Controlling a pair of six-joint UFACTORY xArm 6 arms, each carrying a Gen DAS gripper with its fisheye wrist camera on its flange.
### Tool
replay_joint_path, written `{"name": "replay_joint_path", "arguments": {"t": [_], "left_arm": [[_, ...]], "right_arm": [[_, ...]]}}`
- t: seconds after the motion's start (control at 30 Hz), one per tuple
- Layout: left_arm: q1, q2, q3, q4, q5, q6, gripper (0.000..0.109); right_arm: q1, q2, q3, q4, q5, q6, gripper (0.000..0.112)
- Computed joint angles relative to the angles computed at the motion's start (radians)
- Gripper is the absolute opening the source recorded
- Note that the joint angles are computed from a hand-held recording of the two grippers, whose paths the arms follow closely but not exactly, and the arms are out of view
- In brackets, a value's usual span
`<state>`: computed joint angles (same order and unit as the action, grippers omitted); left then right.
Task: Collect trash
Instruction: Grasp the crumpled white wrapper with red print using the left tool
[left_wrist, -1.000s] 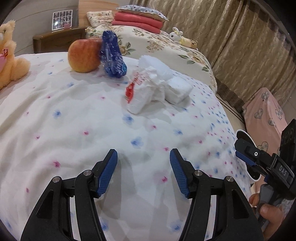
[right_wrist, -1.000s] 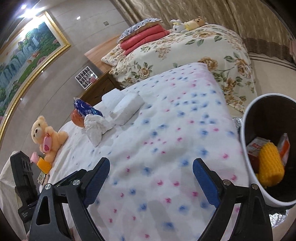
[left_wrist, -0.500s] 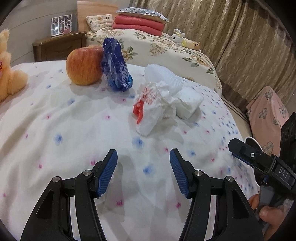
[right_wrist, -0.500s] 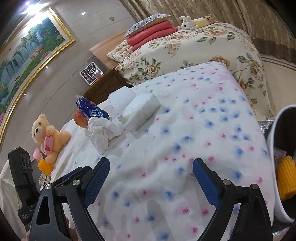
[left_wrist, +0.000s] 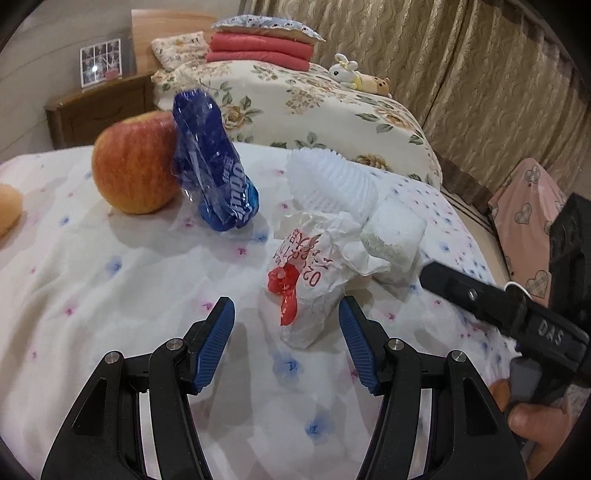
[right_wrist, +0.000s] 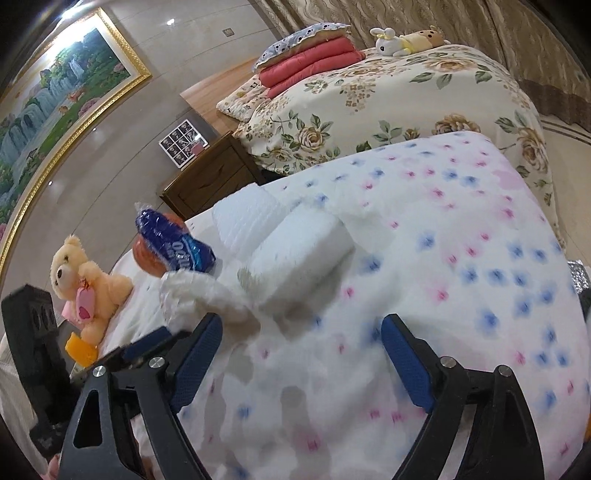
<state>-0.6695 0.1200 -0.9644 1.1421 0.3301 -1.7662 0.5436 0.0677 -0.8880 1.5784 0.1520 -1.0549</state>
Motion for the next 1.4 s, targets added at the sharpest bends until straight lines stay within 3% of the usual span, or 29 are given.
{"name": "replay_joint_path", "arguments": {"t": [0.03, 0.1, 0.17, 0.23, 0.33, 0.6, 0.7, 0.83, 1.0, 1.17, 1.23, 1.3, 1.4], "left_arm": [[0.005, 0.002, 0.0, 0.004, -0.013, 0.0, 0.047], [0.008, 0.013, -0.009, 0.009, -0.038, 0.012, 0.023], [-0.001, 0.017, -0.014, 0.011, -0.033, 0.024, 0.019], [-0.007, 0.008, -0.009, 0.051, -0.024, -0.012, 0.017], [-0.011, -0.014, 0.011, 0.112, -0.015, -0.104, 0.016], [-0.046, -0.094, 0.099, 0.205, 0.011, -0.294, 0.016], [-0.072, -0.109, 0.114, 0.192, 0.028, -0.299, 0.016], [-0.104, -0.122, 0.126, 0.178, 0.043, -0.312, 0.016], [-0.129, -0.156, 0.163, 0.186, 0.052, -0.371, 0.016], [-0.129, -0.161, 0.173, 0.183, 0.054, -0.38, 0.016], [-0.134, -0.156, 0.169, 0.181, 0.057, -0.37, 0.015], [-0.136, -0.153, 0.165, 0.192, 0.058, -0.373, 0.015], [-0.124, -0.147, 0.164, 0.203, 0.04, -0.381, 0.015]], "right_arm": [[-0.001, 0.011, -0.013, -0.002, 0.003, 0.001, 0.083], [0.001, 0.031, -0.031, -0.008, 0.005, 0.008, 0.081], [0.012, 0.051, -0.051, -0.016, -0.015, 0.012, 0.078], [0.017, 0.065, -0.062, -0.056, -0.016, 0.042, 0.06], [0.028, 0.075, -0.068, -0.083, -0.027, 0.053, 0.042], [0.034, 0.031, -0.034, 0.073, -0.009, -0.089, 0.025], [0.043, -0.012, 0.012, 0.117, -0.001, -0.122, 0.006], [0.054, -0.073, 0.071, 0.176, -0.007, -0.175, 0.002], [0.069, -0.133, 0.136, 0.139, -0.015, -0.145, 0.003], [0.069, -0.176, 0.179, 0.121, -0.029, -0.096, 0.018], [0.059, -0.189, 0.181, 0.131, -0.053, -0.109, 0.062], [0.046, -0.2, 0.181, 0.14, -0.064, -0.133, 0.078], [0.03, -0.194, 0.185, 0.071, -0.053, -0.08, 0.087]]}}
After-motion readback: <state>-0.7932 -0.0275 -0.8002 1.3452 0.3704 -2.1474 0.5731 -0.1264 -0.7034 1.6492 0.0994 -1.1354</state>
